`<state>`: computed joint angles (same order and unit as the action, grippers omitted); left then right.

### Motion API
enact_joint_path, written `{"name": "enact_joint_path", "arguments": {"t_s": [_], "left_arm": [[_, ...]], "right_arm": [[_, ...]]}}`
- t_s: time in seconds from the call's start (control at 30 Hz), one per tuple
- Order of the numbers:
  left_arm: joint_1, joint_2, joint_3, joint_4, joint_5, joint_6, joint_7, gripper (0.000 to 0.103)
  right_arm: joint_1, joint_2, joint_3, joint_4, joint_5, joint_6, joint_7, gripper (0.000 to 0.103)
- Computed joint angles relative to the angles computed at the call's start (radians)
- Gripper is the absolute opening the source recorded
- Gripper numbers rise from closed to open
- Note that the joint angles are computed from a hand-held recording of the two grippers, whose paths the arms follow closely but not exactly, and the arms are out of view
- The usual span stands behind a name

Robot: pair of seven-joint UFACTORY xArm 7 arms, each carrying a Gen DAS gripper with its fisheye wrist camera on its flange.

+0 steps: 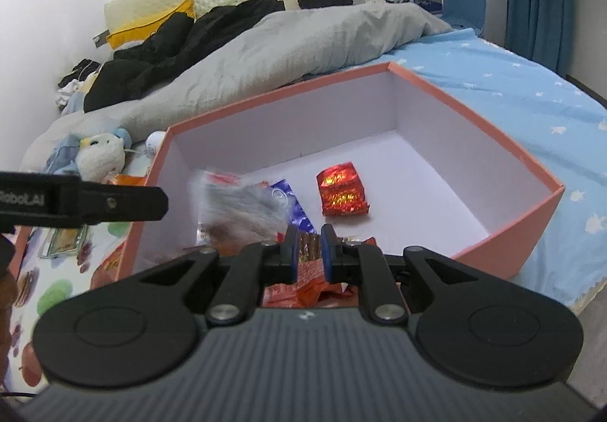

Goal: Organize snacks
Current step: 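Open both grippers to drop the shrimp-stick bag and red packet into the box, then withdraw both grippers from the box back toward the snack pile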

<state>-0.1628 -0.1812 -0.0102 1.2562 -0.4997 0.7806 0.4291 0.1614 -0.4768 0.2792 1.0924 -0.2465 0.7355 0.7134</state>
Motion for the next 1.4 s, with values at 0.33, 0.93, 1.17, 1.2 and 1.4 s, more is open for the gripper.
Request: {"name": "enact_joint_path", "arguments": {"t_s": [0.33,0.93,1.17,1.2,1.4], "left_arm": [[0.013,-0.082,0.032,0.017,0.011,0.009,0.005,0.095],[0.089,-0.254,0.163,-0.031,0.041,0.061,0.019,0.095],[0.119,-0.316,0.213,-0.094,0.049,0.061,0.046,0.096],[0.123,-0.321,0.22,-0.101,0.049,0.065,0.046,0.096],[0.147,-0.353,0.259,-0.141,0.055,0.089,0.065,0.096]], "right_arm": [[-0.011,0.006,0.027,0.086,-0.037,0.002,0.002,0.016],[0.049,0.122,0.121,0.291,-0.118,-0.014,0.02,0.016],[0.099,0.164,0.155,0.324,-0.173,0.004,0.095,0.017],[0.105,0.167,0.158,0.326,-0.183,0.006,0.105,0.017],[0.145,0.182,0.175,0.323,-0.229,0.025,0.157,0.017]]}}
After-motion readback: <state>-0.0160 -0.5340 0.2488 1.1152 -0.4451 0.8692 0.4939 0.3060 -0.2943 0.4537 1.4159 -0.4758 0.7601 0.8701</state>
